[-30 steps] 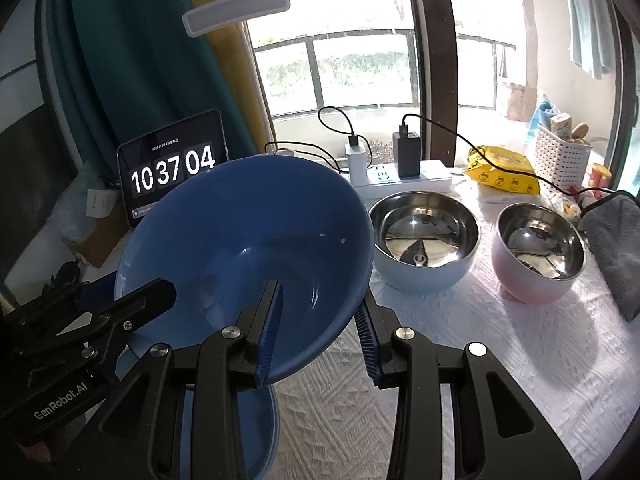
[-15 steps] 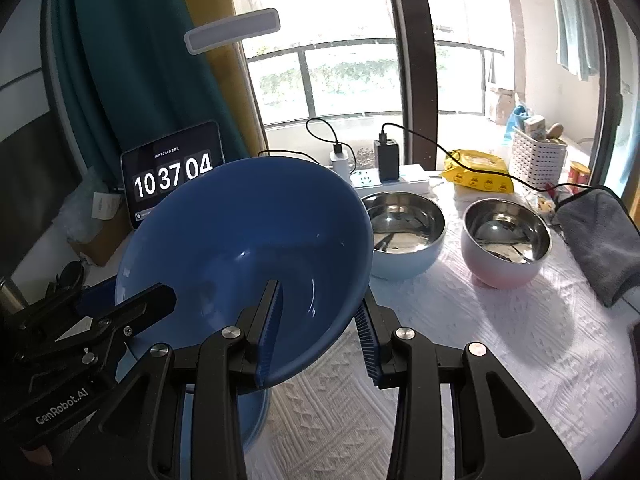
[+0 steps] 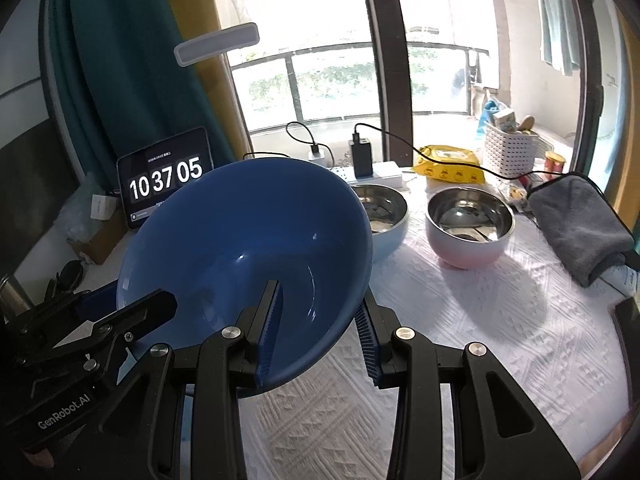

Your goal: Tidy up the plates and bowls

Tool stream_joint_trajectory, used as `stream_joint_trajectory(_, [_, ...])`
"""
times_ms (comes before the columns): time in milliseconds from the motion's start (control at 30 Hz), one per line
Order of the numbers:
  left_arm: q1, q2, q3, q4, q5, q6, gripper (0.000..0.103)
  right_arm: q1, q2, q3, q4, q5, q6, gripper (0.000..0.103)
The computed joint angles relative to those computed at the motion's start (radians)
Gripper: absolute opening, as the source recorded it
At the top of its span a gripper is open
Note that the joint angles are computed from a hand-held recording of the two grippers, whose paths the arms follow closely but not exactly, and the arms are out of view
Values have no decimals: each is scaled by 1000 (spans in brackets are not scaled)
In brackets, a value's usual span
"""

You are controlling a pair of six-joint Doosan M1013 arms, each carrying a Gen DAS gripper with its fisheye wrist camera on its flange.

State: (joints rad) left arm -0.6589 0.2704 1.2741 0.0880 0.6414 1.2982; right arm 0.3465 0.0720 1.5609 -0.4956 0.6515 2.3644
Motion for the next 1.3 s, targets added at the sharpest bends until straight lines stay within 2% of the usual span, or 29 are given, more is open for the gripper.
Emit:
stream_joint_trajectory(767, [-60, 10, 5, -23, 47, 42, 44, -27, -81, 113, -12, 15, 71, 39])
stream_joint_trajectory(1300, [-79, 58, -42, -33, 112, 66, 44, -69, -85, 143, 47, 18, 42, 39])
